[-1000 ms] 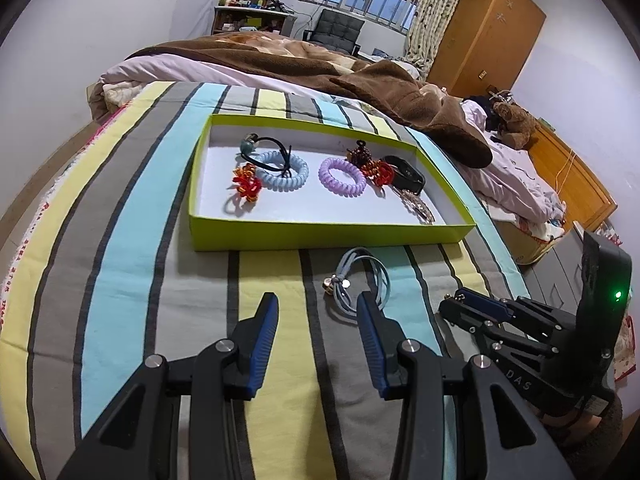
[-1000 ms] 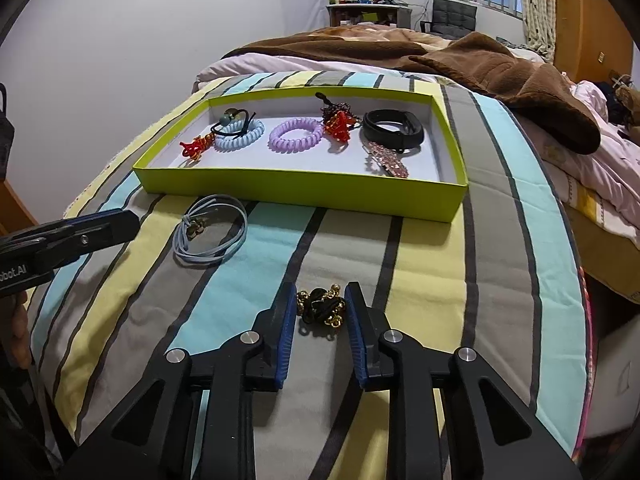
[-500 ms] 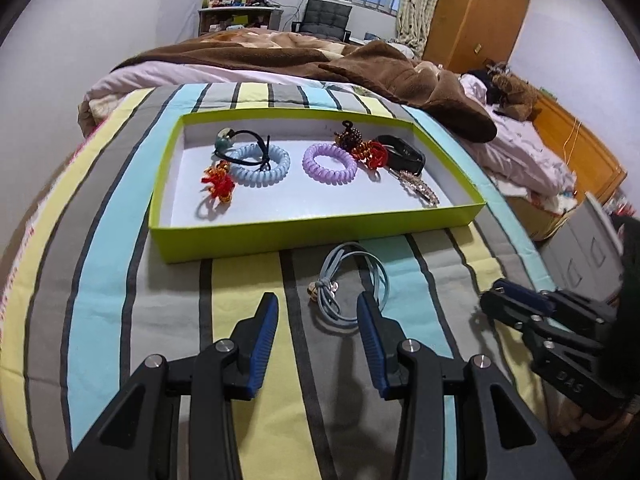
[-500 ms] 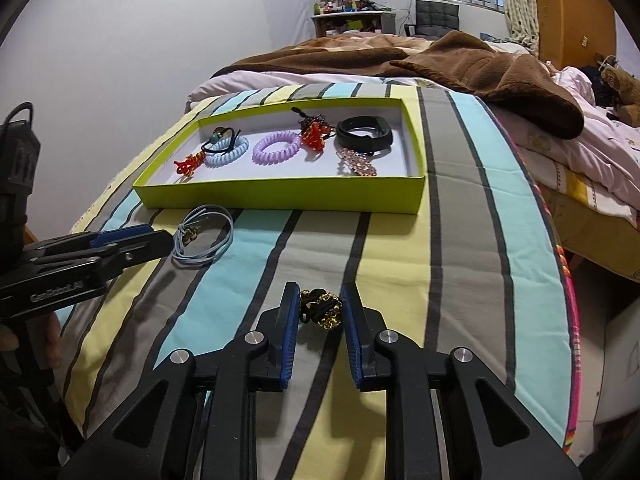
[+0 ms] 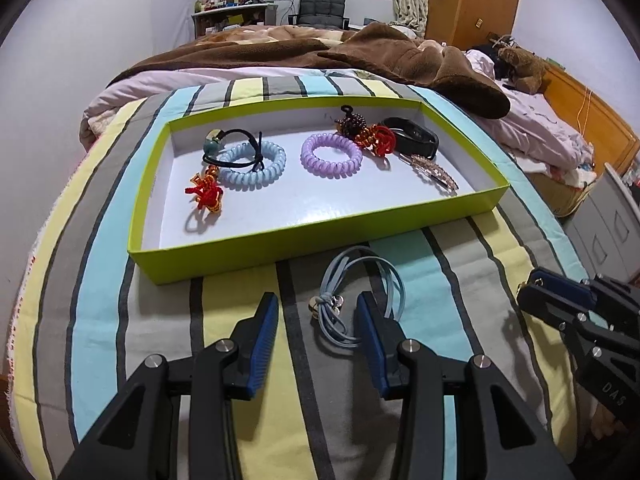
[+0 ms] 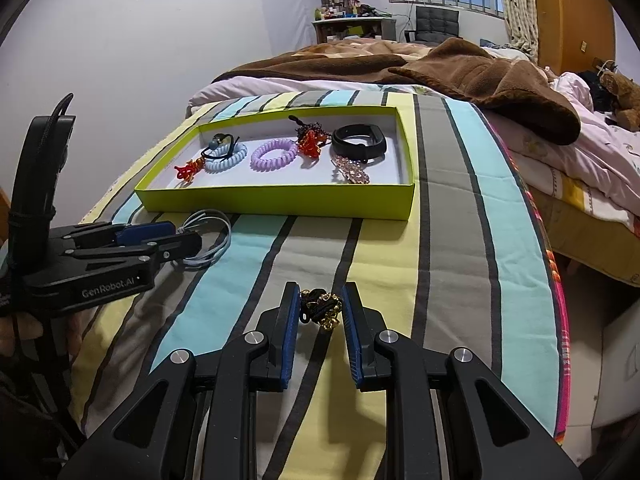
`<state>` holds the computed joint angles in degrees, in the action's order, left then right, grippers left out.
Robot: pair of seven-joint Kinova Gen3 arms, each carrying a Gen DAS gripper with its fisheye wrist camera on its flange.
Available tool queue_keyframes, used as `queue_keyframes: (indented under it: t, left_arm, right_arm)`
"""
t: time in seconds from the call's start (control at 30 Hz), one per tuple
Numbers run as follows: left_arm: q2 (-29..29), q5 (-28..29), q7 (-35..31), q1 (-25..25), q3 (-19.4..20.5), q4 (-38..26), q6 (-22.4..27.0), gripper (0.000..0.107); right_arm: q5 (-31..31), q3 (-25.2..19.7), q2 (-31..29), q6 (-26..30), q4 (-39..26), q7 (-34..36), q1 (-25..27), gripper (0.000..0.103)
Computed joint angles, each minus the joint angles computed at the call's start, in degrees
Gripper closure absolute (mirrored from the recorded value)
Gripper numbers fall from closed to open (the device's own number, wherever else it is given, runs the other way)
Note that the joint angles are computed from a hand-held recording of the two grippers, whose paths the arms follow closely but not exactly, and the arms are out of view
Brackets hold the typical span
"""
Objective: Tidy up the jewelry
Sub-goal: 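Grasp the grey cable hair tie with the left gripper while the right holds the gold charm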
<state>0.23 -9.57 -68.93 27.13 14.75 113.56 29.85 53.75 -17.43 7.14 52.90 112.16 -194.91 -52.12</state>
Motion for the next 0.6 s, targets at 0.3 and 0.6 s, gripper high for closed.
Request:
queue_keyframes:
  t: [0.3, 0.6]
  left_arm:
    - [0.41, -2.59, 2.17, 0.91, 0.25, -0.46, 0.26, 0.088]
    - [-0.44, -3.79, 4.24, 1.04, 0.4, -0.14, 0.51, 0.09]
  right_arm:
    - [0.51, -0.16, -0.32, -0.22, 0.37, -0.48, 0.1, 0.081]
    - [0.65, -0.19, -0.18, 0.1, 0.09, -0.54, 0.04, 0.081]
